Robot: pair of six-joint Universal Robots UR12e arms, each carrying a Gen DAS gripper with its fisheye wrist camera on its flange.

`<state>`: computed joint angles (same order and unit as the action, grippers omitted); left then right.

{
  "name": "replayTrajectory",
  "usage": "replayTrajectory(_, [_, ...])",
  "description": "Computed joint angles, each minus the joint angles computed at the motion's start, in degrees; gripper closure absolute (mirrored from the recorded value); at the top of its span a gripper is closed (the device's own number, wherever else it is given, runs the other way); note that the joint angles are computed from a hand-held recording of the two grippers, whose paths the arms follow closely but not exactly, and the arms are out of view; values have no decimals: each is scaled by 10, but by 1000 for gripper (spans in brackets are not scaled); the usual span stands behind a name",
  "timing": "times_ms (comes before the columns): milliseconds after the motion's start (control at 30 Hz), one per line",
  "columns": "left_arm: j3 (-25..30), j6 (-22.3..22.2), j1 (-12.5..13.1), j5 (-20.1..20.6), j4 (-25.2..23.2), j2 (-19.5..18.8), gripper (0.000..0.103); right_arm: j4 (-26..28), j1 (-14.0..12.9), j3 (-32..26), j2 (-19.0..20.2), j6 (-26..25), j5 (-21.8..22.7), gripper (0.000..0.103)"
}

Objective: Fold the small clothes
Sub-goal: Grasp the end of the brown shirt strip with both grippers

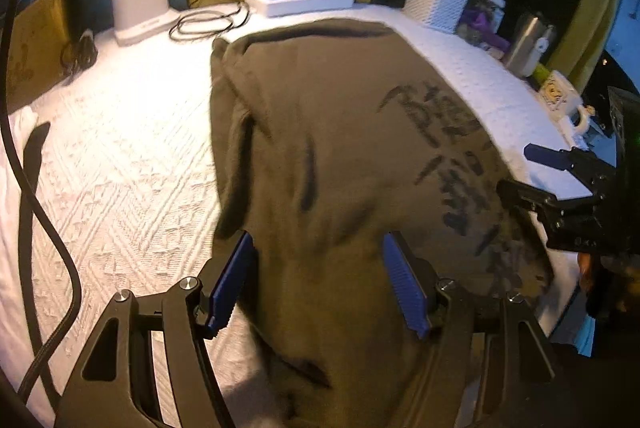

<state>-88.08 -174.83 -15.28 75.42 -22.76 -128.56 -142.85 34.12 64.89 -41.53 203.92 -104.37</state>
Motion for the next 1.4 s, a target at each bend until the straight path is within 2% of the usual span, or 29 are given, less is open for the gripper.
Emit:
replayTrajectory(100, [2, 11, 3, 6, -3, -3, 35, 31, -3, -21, 15, -2, -14, 14])
replayTrajectory(133, [2, 14, 5, -2, -6, -2, 35, 33, -5, -22, 16, -5, -13, 14])
replayTrajectory(233, [3, 18, 9, -3, -18, 2, 35, 26, -11, -14, 13, -13, 4, 14])
replayTrajectory(367, [13, 3, 18, -17, -5, 3, 35, 46, -17, -22, 13, -15, 22, 14])
replayTrajectory(533, [53, -7, 20, -3, -2, -19, 35, 50, -20, -44, 17, -16, 2, 14])
replayTrajectory(700, [105, 5, 18, 2, -20, -49, 35, 47, -26, -70, 29, -18, -13, 14])
replayTrajectory(1000, [186, 0, 15, -2, -37, -96, 35, 44, -40, -136, 67, -33, -12, 14])
replayTrajectory(1167, [222, -8, 15, 11, -53, -121, 35, 42, -50, -181, 94, -43, 5, 14])
replayTrajectory(1400, [249, -17, 16, 4, -81, -139, 35, 55, -62, -227, 124, -37, 40, 14])
